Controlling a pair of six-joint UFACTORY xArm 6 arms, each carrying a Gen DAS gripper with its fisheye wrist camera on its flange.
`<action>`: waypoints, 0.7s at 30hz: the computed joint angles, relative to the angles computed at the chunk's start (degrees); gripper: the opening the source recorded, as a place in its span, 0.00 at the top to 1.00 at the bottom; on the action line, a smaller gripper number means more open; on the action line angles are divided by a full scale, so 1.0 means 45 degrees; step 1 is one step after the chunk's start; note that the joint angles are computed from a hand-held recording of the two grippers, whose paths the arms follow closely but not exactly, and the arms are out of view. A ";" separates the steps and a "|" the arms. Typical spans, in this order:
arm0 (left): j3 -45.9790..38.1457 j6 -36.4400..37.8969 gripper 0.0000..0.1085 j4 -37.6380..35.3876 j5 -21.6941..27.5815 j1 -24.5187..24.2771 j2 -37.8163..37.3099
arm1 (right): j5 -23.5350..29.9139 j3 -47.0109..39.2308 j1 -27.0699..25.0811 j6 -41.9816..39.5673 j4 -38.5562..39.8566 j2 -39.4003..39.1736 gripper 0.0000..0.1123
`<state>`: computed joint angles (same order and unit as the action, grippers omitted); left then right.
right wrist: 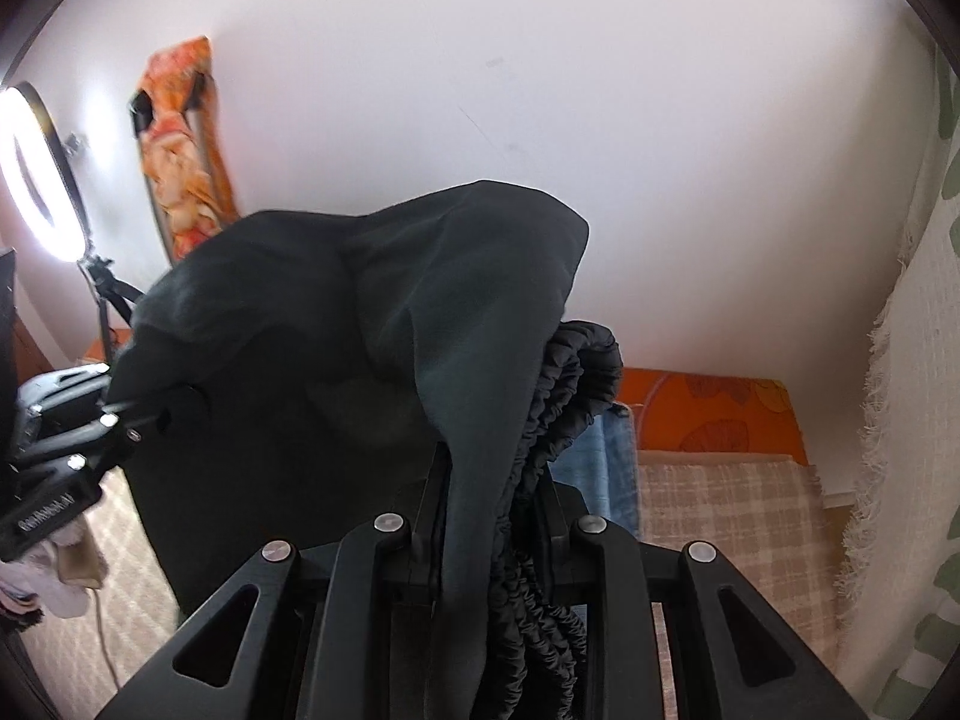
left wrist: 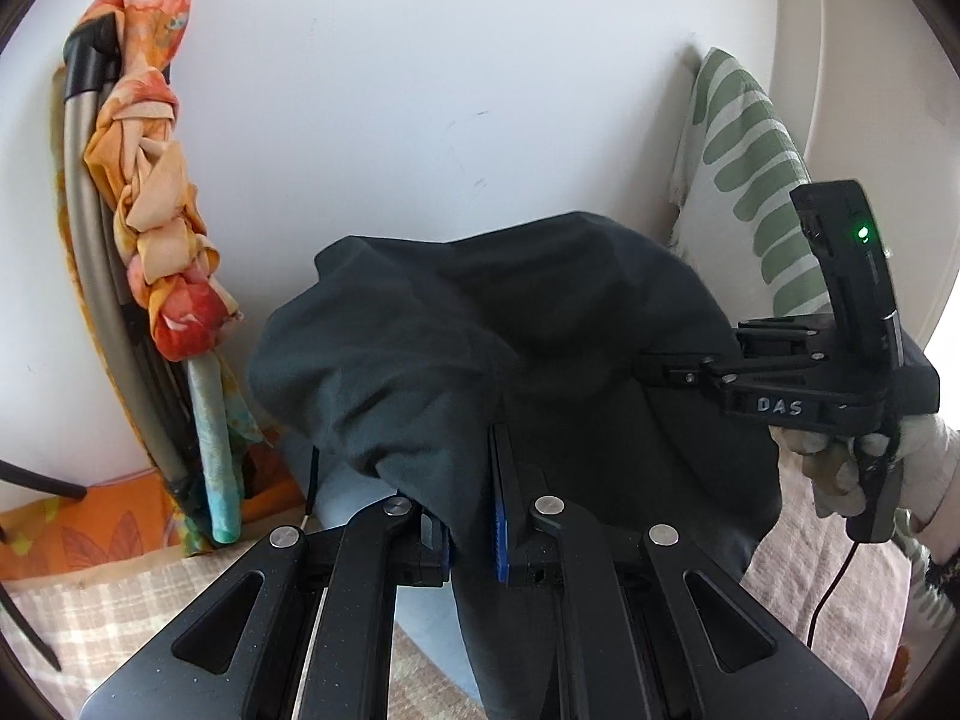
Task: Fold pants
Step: 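Carry the folded trousers with the left tool toward the pillow, then lower the trousers onto the denim stack and open the left tool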
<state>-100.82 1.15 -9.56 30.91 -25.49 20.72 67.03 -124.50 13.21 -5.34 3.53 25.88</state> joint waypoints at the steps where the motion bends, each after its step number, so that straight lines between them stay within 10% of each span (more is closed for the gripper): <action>1: -0.0042 -0.0104 0.92 0.0160 0.0059 -0.0008 0.0013 | 0.0039 -0.0013 0.0065 0.0149 -0.0430 0.0029 0.73; 21: 0.1954 -0.0670 0.40 0.1108 -0.0236 -0.0159 -0.2972 | -0.0473 0.1598 0.0656 0.2180 -0.2060 -0.2579 0.37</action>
<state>-92.03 -1.86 -4.57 29.85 -26.21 7.34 64.90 -117.30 16.17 4.47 -5.74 14.28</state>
